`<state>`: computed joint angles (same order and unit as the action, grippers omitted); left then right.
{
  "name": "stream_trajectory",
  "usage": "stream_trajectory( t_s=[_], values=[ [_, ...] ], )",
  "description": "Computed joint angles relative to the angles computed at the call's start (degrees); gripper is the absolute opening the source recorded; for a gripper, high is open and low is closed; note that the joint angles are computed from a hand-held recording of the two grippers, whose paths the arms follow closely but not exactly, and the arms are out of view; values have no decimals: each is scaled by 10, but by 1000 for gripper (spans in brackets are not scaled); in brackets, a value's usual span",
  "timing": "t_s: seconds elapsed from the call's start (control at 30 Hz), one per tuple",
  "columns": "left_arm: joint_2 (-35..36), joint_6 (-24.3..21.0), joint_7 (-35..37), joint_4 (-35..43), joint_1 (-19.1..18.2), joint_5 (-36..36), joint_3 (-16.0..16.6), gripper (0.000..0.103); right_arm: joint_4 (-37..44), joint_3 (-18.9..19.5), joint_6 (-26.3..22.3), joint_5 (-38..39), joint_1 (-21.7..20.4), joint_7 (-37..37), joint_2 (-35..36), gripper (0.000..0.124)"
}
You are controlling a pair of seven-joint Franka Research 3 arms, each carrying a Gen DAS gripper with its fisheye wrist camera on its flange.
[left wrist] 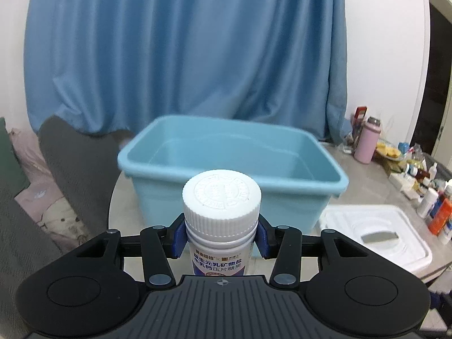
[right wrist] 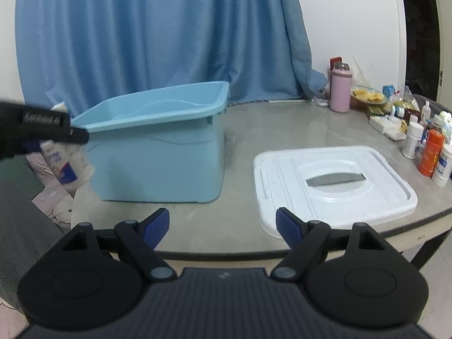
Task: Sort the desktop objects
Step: 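Lift the pill bottle over the blue bin and open the left tool, then withdraw both tools from the bin toward the white lidded box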
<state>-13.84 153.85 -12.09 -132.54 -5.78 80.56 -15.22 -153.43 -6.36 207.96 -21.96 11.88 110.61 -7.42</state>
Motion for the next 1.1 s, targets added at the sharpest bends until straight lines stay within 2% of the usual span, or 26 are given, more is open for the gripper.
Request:
stream_trajectory(
  t_s=[0.17, 0.4, 0.7, 0.9, 0.97, 1.07, 1.1],
  values=[
    [25, 3, 26, 48, 4, -3, 6, 48, 38, -12, -3, -56, -2, 49, 25, 82],
    [99, 18, 88, 146, 4, -20, 27, 48, 94, 12, -20, -98, -38, 94, 64, 82],
    [227, 24, 213, 290, -20, -86, 69, 48, 152, 60, -43, -82, -85, 76, 109, 82],
    [282, 29, 256, 337, -36, -150, 101, 49, 179, 91, -64, -88, -116, 73, 129, 82],
    [288, 24, 249, 342, -44, -156, 112, 55, 184, 101, -66, -93, -128, 79, 132, 82],
    [282, 12, 190, 341, -59, -115, 132, 88, 191, 115, -74, -104, -144, 92, 137, 82],
    [278, 7, 161, 337, -63, -91, 136, 92, 192, 120, -77, -109, -149, 98, 137, 82]
  ],
)
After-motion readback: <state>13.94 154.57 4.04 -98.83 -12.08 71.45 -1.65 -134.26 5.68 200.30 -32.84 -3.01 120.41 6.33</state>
